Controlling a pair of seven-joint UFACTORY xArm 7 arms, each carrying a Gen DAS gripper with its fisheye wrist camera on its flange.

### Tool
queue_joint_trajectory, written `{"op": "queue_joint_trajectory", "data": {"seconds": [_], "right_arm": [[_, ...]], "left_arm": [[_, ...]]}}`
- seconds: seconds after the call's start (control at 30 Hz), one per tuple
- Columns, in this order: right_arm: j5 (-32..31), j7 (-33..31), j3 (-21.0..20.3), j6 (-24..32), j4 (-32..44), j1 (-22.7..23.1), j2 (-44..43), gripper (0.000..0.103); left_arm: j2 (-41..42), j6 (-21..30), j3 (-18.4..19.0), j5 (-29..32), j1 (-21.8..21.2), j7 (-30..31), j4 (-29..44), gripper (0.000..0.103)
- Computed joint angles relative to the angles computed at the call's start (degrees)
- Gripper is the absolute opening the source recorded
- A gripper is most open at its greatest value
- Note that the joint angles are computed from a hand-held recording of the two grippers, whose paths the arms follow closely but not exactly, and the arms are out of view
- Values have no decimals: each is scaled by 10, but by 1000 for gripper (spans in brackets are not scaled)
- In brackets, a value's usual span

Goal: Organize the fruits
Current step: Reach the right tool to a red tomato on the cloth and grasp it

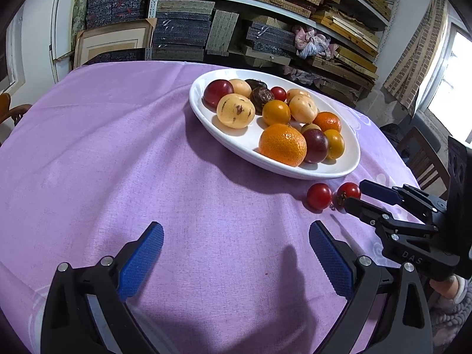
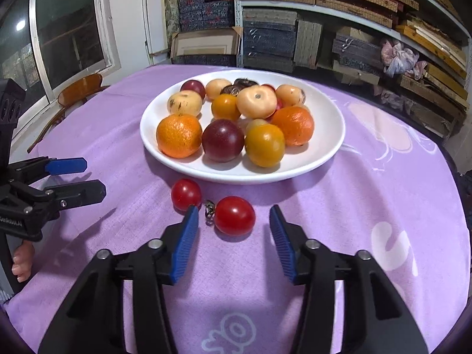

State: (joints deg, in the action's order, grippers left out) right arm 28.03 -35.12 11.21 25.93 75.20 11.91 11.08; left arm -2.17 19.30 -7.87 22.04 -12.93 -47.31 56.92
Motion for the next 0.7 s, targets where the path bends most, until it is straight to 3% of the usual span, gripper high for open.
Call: {"op": "queue_joint_trajectory", "data": {"seconds": [0.37,0.7], "right_arm": [[-3,18,0,29,32,-2,23,43],[23,7,6,51,41,-16,28,32]], "left_arm": [[11,20,0,18,-7,-4,13,100],[19,40,1,63,-16,-21,26,100]]}}
